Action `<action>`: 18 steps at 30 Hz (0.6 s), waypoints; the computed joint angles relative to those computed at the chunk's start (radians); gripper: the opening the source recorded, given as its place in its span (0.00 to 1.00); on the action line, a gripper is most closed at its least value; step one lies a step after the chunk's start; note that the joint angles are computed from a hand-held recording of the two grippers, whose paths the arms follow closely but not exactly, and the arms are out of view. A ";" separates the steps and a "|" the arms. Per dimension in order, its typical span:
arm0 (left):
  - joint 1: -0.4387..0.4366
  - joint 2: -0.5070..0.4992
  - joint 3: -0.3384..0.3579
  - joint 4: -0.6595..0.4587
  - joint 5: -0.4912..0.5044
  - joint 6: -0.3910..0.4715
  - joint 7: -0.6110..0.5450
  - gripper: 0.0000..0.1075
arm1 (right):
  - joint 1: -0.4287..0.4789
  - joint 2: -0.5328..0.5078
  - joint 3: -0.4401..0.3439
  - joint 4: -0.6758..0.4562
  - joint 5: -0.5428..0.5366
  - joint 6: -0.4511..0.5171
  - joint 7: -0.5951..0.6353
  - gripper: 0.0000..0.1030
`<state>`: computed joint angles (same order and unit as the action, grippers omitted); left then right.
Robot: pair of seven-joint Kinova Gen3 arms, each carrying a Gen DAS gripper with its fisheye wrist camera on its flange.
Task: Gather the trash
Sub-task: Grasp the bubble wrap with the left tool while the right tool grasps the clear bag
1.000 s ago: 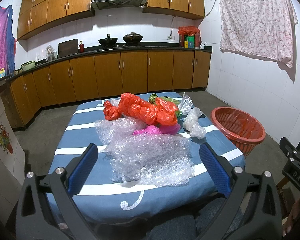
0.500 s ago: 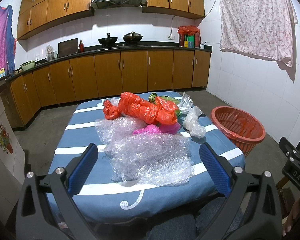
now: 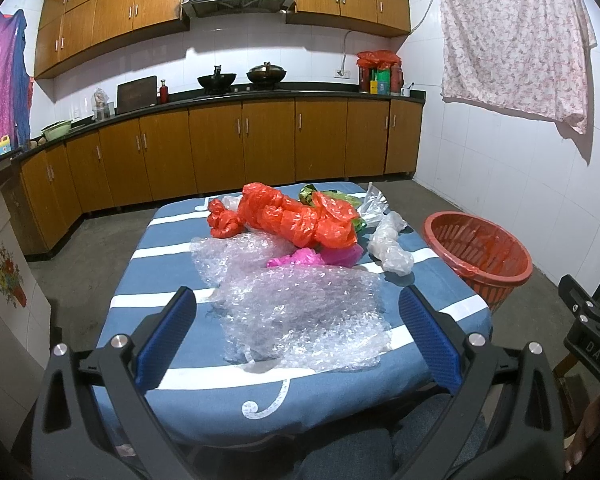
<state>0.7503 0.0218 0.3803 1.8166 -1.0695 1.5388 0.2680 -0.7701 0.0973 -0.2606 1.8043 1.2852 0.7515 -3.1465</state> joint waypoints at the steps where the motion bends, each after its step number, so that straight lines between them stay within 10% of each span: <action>1: 0.000 -0.003 -0.001 0.003 0.001 0.004 0.005 0.92 | 0.007 0.003 0.005 0.009 0.002 -0.021 -0.002 0.98; 18: -0.182 -0.128 0.007 0.160 0.072 -0.029 0.059 0.92 | 0.005 0.147 0.091 -0.158 -0.094 -0.243 0.173 0.96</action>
<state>0.5678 -0.1064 0.3872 1.9762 -0.9977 1.5101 0.3270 -0.7647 0.2439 -0.1695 1.6463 1.1912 0.5089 -2.9733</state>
